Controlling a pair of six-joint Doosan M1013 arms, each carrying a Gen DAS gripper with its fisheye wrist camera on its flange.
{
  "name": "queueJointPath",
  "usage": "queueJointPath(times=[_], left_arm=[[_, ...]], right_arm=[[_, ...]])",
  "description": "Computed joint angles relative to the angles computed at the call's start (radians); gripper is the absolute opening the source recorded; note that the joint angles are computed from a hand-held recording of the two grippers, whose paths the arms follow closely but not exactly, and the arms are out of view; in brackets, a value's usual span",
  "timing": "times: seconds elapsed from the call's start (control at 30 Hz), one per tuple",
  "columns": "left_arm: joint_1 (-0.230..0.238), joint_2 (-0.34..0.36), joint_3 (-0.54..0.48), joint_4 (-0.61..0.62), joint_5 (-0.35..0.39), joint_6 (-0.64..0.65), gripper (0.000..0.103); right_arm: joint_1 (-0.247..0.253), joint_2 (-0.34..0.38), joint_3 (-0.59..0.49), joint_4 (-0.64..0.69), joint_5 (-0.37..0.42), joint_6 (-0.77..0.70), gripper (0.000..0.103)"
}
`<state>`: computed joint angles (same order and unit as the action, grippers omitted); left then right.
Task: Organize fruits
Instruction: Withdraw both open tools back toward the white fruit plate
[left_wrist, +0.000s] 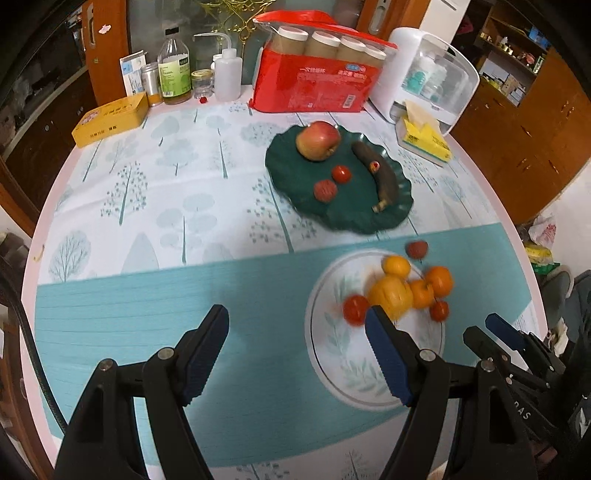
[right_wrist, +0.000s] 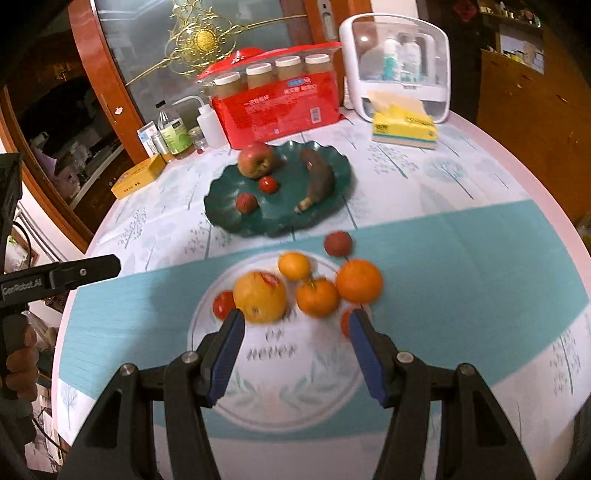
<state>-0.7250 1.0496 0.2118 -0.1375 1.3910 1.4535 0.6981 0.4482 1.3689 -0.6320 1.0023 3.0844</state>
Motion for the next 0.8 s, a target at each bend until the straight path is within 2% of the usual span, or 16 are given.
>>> queueJointPath(times=[0.07, 0.13, 0.33, 0.67, 0.8], left_arm=[[-0.001, -0.049, 0.100, -0.010, -0.048, 0.010, 0.075], [0.000, -0.077, 0.155, -0.018, -0.072, 0.018, 0.075], [0.001, -0.125, 0.253, -0.037, -0.123, 0.027, 0.075], [-0.010, -0.102, 0.223, -0.036, -0.092, -0.009, 0.075], [-0.020, -0.065, 0.156, -0.035, -0.037, -0.032, 0.075]], right_arm=[[0.012, -0.003, 0.007, -0.011, 0.016, 0.023, 0.059], [0.022, -0.007, 0.015, -0.022, 0.028, 0.044, 0.059], [0.042, -0.012, 0.031, -0.027, 0.066, 0.053, 0.059], [0.043, -0.022, 0.066, -0.017, 0.050, 0.037, 0.059], [0.031, -0.031, 0.086, -0.007, 0.017, 0.006, 0.059]])
